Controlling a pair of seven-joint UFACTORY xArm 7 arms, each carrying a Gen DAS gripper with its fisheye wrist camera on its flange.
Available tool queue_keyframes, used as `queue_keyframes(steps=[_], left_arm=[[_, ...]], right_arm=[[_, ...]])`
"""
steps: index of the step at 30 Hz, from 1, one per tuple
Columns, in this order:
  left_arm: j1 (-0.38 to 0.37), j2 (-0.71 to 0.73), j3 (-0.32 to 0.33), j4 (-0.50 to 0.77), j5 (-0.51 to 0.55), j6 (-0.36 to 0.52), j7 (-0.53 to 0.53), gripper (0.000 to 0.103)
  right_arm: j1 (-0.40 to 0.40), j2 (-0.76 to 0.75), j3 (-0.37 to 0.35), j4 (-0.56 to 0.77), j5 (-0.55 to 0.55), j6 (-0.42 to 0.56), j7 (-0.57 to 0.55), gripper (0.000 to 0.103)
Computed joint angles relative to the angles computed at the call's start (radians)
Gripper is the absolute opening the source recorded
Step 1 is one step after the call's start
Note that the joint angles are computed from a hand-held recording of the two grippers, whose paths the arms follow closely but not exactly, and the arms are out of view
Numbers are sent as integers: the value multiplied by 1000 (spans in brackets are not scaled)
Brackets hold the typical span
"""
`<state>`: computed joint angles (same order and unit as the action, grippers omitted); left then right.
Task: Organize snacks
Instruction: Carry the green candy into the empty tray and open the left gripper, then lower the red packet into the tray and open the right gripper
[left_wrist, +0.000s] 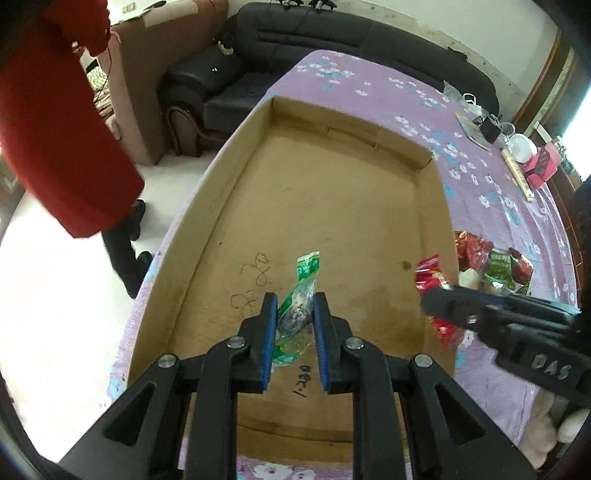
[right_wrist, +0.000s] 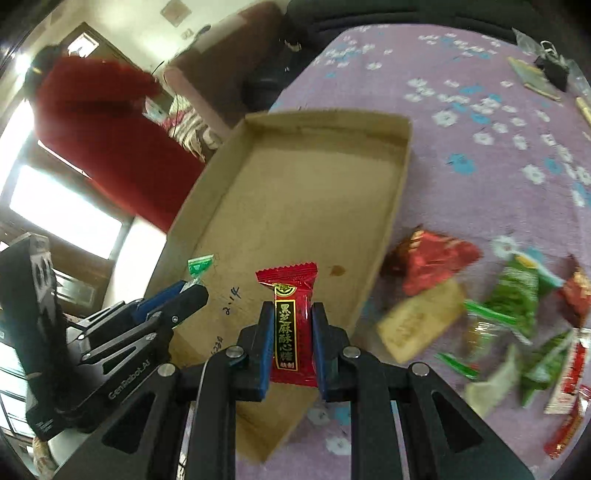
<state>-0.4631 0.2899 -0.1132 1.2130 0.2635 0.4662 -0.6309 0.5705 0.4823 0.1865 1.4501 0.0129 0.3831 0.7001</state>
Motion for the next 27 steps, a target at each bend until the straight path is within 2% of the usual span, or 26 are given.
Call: queue_keyframes(steps=[5, 8, 9, 10, 12, 18, 22, 27], left_arm=[[-9, 5, 11, 6, 29, 16, -16, 24], [-31, 11, 31, 39, 71, 91, -76, 49], [-48, 17, 44, 61, 111, 140, -116, 58], [-61, 16, 52, 73, 150, 172, -149, 59], [-71, 4, 56, 75, 211, 206, -200, 60], [-50, -44, 24, 37, 257, 195, -258, 60], [-47, -54, -2, 50, 244, 229, -253, 60], [-87, -30, -20, 109, 287, 296, -262, 60]], right_arm=[[36, 74, -22, 93, -29, 46, 23, 18], [56, 87, -38, 114, -51, 58, 43, 20], [58, 97, -40, 127, -57, 62, 46, 20], [65, 94, -43, 126, -64, 62, 54, 20], [76, 99, -51, 137, -80, 66, 67, 20], [85, 54, -55, 82, -104, 35, 96, 20], [63, -5, -49, -3, -106, -8, 99, 20], [47, -116, -65, -158, -131, -72, 150, 21]])
